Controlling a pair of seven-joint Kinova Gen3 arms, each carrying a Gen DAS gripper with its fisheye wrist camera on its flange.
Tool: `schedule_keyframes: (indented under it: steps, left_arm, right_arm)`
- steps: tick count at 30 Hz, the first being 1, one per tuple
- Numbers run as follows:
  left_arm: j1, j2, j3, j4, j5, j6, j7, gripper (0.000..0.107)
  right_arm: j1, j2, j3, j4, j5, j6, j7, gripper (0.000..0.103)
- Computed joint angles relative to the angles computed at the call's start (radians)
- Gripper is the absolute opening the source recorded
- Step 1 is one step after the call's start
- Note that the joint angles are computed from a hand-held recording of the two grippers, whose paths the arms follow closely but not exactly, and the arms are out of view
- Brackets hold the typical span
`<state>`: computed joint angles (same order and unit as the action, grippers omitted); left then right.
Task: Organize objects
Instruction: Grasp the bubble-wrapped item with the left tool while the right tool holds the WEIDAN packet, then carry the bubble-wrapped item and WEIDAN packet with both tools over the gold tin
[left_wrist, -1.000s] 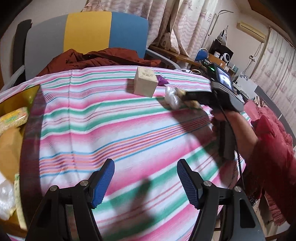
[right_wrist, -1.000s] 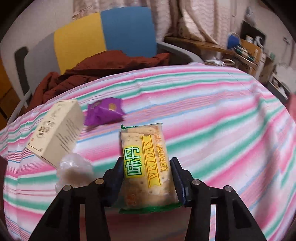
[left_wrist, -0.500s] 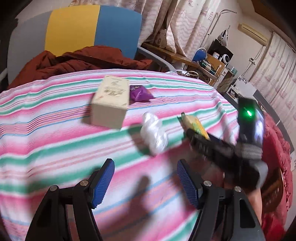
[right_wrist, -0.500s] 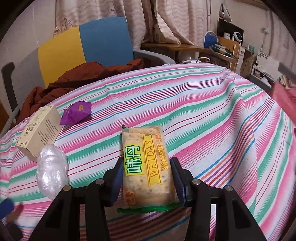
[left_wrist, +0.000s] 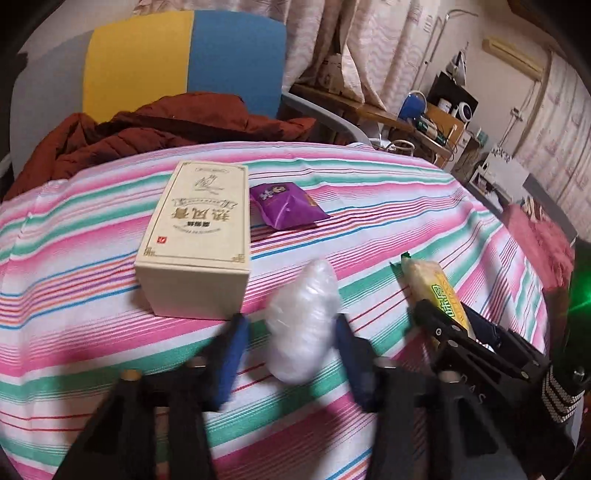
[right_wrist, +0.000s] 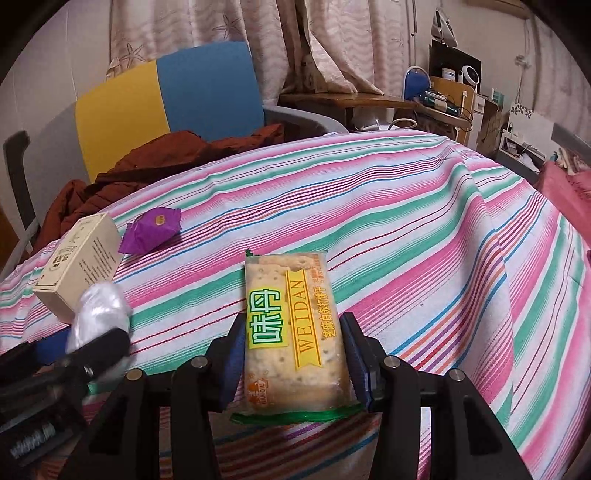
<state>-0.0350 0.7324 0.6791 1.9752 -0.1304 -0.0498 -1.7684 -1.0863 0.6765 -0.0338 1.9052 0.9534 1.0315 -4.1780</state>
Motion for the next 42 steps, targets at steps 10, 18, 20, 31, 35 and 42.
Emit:
schedule_keyframes:
  steps: [10,18,20,31,35,42]
  left_arm:
    - [-0.130,0.062,0.117,0.022,-0.033,-0.015,-0.043,0.035]
    - [-0.208,0.029,0.136,0.149,-0.139,-0.166,-0.014,0.034]
    - [-0.219,0.013,0.128,0.184,-0.167,-0.214,0.003,0.034]
    - [-0.293,-0.046,0.070,0.326,-0.346,-0.384,0.097,0.034]
    - [-0.343,-0.045,0.064,0.347,-0.418,-0.399,0.161,0.034]
    - [-0.394,-0.051,0.030,0.377,-0.531,-0.430,0.265,0.034]
  right_arm:
    - [0.000,0.003,-0.002,-0.007,-0.003,0.007,0.001,0.050]
    - [0.000,0.012,-0.001,-0.027,-0.023,0.029,0.033,0.049]
    - [0.000,0.017,-0.001,-0.038,-0.031,0.040,0.048,0.049]
    - [-0.033,0.041,0.007,-0.096,-0.069,0.140,0.093,0.049]
    - [-0.044,0.052,0.003,-0.125,-0.077,0.184,0.117,0.049]
    - [-0.088,0.083,0.002,-0.189,-0.070,0.288,0.160,0.049]
